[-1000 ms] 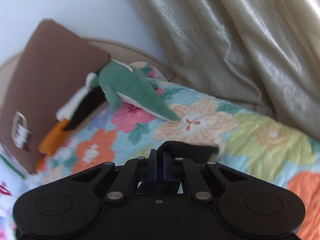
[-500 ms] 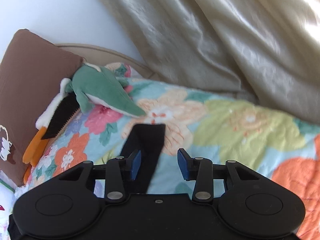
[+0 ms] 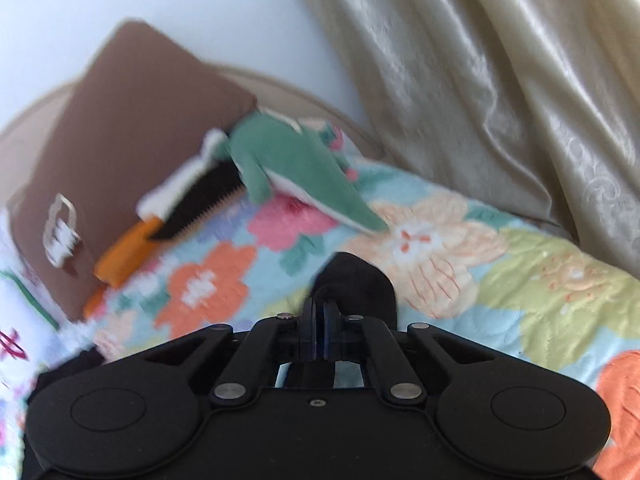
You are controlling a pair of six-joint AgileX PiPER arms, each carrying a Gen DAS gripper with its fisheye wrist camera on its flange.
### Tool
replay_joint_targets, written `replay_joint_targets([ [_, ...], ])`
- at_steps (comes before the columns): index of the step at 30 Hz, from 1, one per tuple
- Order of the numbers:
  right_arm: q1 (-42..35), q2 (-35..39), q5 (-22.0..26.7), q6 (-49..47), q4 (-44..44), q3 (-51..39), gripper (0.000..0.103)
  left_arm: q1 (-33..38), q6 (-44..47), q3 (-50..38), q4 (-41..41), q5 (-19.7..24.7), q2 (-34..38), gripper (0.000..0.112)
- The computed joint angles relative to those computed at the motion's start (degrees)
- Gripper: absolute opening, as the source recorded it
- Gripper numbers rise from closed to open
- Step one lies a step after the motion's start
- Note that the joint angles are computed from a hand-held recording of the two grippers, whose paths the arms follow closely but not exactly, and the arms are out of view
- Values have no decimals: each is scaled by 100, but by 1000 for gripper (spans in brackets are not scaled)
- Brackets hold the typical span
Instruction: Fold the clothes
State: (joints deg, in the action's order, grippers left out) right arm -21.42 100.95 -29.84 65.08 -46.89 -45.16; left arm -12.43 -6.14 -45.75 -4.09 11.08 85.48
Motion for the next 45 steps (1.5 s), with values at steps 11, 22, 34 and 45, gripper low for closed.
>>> replay_joint_targets([
  [11, 2017, -2226, -63, 2100, -1120, 549, 6, 2585, 4830, 907, -3005, 1067, -2121, 76],
  [22, 5389, -1781, 1614, 878, 826, -553, 6, 5916, 8857, 518, -5820, 4765, -2068, 81],
  [34, 6446, -1202, 1966, -145, 1817, -749, 5, 5428, 9658, 573, -6980, 4577, -563, 88],
  [45, 5363, -1565, 1372, 227, 1706, 597, 22, 5348, 10681, 964, -8322, 2992, -379, 11],
])
